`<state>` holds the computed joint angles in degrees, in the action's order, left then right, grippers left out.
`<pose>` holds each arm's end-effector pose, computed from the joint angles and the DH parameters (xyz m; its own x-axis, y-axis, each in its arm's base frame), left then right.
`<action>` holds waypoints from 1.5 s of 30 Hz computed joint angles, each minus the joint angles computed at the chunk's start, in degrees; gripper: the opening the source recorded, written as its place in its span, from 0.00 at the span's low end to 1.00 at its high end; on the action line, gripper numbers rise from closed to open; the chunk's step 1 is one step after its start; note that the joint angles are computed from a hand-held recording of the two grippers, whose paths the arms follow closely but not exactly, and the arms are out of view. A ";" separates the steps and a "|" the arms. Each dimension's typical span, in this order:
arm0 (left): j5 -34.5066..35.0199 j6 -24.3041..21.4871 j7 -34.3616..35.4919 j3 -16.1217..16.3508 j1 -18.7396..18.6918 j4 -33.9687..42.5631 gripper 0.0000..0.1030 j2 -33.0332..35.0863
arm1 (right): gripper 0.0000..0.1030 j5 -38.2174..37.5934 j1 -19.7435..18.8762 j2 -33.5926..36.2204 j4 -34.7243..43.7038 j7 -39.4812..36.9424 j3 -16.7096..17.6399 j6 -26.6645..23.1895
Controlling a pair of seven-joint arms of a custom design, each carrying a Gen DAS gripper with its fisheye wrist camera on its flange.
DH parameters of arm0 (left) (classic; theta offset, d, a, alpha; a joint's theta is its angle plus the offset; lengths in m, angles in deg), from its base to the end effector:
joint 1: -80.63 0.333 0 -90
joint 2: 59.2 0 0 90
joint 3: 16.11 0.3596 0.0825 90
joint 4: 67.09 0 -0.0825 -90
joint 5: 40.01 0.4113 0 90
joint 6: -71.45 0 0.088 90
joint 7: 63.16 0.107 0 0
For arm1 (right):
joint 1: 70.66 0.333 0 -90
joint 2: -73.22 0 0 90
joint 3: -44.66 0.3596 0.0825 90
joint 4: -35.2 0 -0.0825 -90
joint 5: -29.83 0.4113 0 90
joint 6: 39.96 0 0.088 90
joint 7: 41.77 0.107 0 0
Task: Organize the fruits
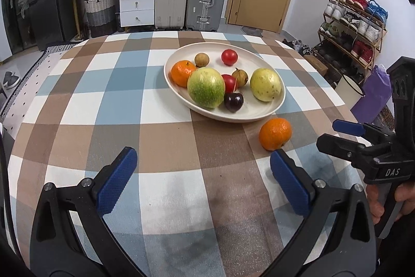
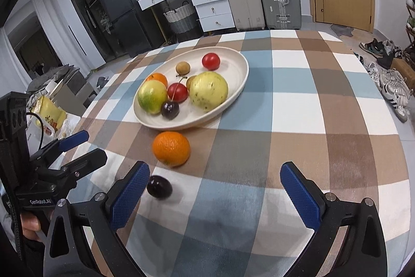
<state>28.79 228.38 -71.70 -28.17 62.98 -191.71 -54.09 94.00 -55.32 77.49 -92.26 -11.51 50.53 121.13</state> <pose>0.4992 -0.3245 0.4121 0.1263 -0.9837 0.1278 -0.6911 -0.1796 -0.7001 0.5584 0.1691 0.4026 0.4789 -0.8365 -0.2663 -0.7456 -0.2274 -0.6264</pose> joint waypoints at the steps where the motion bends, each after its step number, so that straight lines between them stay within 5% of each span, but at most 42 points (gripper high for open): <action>1: -0.14 -0.23 0.09 -0.05 -0.07 -0.06 0.99 0.08 | 0.99 -0.57 0.12 -0.04 -0.32 0.36 0.03 0.16; 15: -1.49 -0.72 -0.02 -0.34 -0.02 -2.44 0.99 -0.72 | 0.97 -7.98 2.50 0.28 -2.58 1.80 1.71 2.55; 20: -1.45 -1.04 0.16 -0.35 -0.09 -2.31 0.99 -0.32 | 0.78 -9.46 3.04 0.54 -2.56 2.03 2.00 1.81; 27: -1.35 -0.17 -0.53 -0.10 0.02 -2.54 0.99 -0.06 | 0.69 -8.25 3.46 0.62 -2.60 0.08 2.52 1.42; 35: -0.88 -0.30 -1.01 -0.05 -0.06 -2.36 0.99 0.08 | 0.42 -4.33 3.46 0.72 -2.20 -3.50 2.66 0.74; 45: -1.97 -0.41 -0.39 -0.06 0.03 -2.63 0.99 -0.28 | 0.27 1.16 3.00 0.85 -1.44 -7.50 1.94 -3.24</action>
